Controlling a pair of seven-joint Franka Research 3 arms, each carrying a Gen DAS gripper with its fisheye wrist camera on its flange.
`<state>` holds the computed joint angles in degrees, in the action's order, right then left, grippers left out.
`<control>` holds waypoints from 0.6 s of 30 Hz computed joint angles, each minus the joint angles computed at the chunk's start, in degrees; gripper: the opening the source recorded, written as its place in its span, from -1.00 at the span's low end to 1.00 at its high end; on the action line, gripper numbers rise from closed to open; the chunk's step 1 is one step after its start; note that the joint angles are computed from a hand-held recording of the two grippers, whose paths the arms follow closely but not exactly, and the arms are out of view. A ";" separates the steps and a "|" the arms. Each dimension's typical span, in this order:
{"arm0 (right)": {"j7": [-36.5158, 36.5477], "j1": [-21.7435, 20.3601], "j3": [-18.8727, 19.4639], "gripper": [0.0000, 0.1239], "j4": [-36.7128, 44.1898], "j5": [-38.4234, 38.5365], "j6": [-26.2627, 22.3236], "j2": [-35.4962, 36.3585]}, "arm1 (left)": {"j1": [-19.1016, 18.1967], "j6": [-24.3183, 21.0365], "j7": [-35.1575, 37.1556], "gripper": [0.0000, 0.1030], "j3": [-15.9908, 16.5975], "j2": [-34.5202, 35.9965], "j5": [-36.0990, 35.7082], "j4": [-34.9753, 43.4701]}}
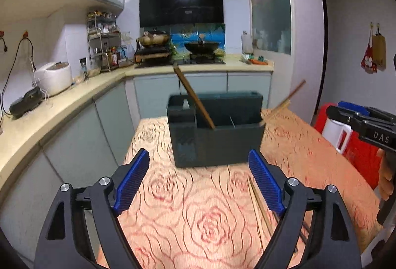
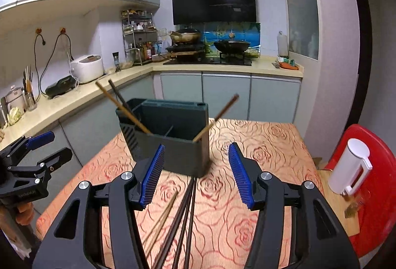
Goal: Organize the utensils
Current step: 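Move both tools back down to the chopsticks on the table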
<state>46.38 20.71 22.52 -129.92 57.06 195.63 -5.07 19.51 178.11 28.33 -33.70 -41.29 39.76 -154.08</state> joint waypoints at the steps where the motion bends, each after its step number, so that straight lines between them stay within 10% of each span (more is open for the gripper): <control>1: 1.60 1.23 -1.18 -0.15 -1.22 -1.55 0.43 -0.36 | -0.78 -0.27 0.02 0.55 0.31 -0.17 -0.15 -0.60; 18: 8.46 6.18 -3.79 -0.12 -13.27 -4.82 3.98 -1.23 | -6.41 -3.06 -4.57 0.55 -0.35 0.04 -1.00 -7.42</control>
